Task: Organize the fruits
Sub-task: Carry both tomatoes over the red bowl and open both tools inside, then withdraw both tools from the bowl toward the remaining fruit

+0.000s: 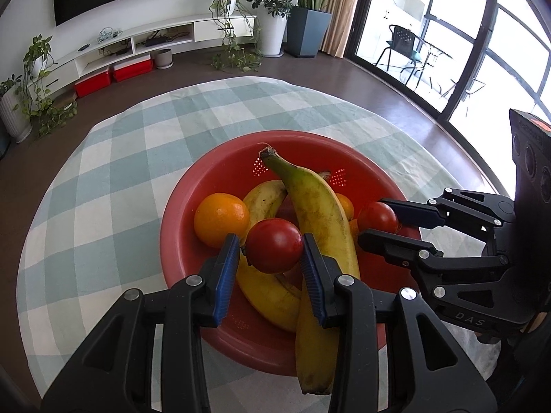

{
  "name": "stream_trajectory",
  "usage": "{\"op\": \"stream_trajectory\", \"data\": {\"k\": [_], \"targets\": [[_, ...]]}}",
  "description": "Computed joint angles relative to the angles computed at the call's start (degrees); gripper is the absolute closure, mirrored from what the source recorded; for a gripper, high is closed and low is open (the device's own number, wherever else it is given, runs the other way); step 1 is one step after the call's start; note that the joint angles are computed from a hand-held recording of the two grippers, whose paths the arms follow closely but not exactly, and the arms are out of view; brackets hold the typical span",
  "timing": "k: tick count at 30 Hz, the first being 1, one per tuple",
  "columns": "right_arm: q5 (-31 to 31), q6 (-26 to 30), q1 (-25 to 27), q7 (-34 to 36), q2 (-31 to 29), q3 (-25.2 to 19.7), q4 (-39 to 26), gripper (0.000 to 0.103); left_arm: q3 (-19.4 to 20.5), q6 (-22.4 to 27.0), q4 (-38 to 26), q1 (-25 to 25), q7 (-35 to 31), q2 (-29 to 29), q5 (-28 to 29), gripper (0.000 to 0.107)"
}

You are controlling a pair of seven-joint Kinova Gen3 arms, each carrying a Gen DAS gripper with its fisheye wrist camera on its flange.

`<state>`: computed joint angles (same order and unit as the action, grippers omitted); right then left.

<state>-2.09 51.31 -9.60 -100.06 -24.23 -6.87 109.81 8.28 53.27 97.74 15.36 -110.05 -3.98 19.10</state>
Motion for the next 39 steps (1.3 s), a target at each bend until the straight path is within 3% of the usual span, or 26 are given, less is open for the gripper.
{"op": "stream_trajectory", "data": {"k": [7,11,16,21,30,39], "targets": [[0.08,-1.09,0.08,-0.33,-1.29,-0.22,0.89,0.06,-0.24,-0.37,0.43,-0.11,0.66,-0.92,0.01,0.063],[0.36,-1.06,0.5,-0.95,-2.73,-0.44,1.05,0.054,-0.68,-0.28,1.01,-0.22,0.5,-3.21,0.48,0.053],[-1.95,-1.81,0.89,-1.98,-7.44,2.15,2.1,0.026,-2.78,0.03,3.9,-0.32,-0.03,-9.84,2.26,0.031],[-4.17,-1.6,2.12,-3.64,-13.86,4.13,3.21,0.013,-6.01,1.66,9.19,0.22,-0.63,-18.64,4.46,0.012],[-7.35,6.35,4.1,-8.24,-23.21,4.05,6.21,0.013,-4.98,7.58,17.65,1.26,4.07,-30.51,3.67,0.012],[-8.81,14.32,4.79,-11.47,-28.72,0.99,6.47,0.013,3.09,11.47,21.4,3.02,9.93,-37.58,2.17,0.012]]}}
